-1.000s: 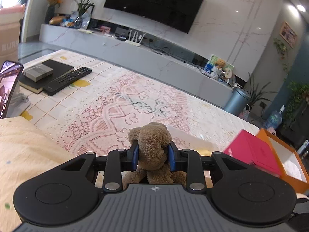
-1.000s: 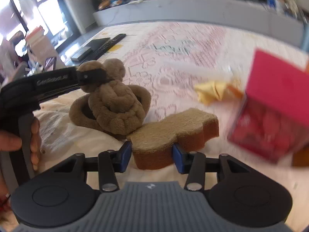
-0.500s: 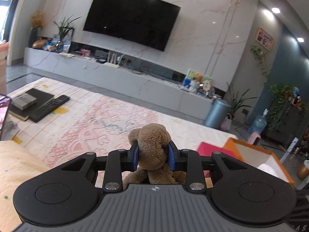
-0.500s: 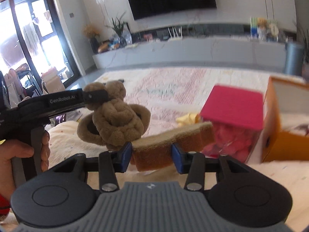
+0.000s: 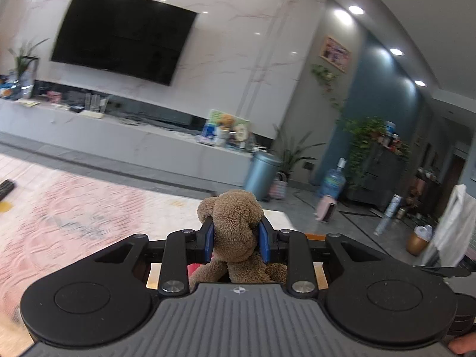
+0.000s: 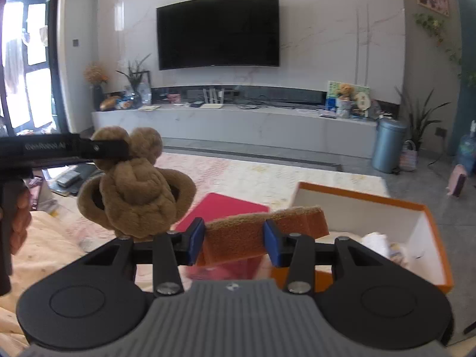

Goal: Organize soft objects
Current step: 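Carry the bear and sponge over the orange box with both tools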

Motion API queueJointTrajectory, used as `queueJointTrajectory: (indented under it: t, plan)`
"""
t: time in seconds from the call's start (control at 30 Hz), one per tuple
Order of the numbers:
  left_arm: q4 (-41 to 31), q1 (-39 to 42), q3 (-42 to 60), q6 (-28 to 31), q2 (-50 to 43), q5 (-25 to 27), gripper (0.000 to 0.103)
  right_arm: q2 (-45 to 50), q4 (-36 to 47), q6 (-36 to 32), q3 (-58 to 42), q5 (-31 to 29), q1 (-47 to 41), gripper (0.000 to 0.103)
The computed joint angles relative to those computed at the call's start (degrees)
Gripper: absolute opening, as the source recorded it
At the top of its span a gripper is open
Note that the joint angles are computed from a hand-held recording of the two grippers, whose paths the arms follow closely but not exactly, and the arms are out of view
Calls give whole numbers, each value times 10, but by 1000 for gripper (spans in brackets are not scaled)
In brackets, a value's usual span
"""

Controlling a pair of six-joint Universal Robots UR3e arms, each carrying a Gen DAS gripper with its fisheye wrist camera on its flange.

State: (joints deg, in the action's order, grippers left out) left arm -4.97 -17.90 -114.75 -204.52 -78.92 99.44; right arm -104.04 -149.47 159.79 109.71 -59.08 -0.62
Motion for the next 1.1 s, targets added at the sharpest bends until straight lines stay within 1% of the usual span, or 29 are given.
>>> queueJointTrajectory:
  t: [0.13, 0.37, 0.47, 0.6, 0.77, 0.87, 1.0, 1.1]
  plan:
    - [4, 3, 70, 12, -71, -37, 33, 28, -8, -29, -20, -14, -26, 43]
    - [-26, 1, 201, 43, -184, -69, 33, 96, -12, -41, -69, -44, -47, 43]
    - [-31, 5, 239, 56, -222, -86, 33, 119, 4, -56, -93, -46, -58, 43]
    - [-60, 18, 289, 64, -266, -112, 33, 162, 26, -66, -139, -65, -61, 43]
    - [-93, 35, 356, 67, -321, -139, 33, 243, 46, -79, -228, -90, -54, 43]
    - [-131, 42, 417, 59, -365, -153, 33, 301, 63, -64, -296, -109, -48, 43]
    - [-181, 45, 489, 53, -416, -170, 33, 372, 87, -56, -385, -120, -38, 42]
    - [-195, 40, 520, 55, -443, -175, 33, 416, 110, -36, -448, -126, -33, 42]
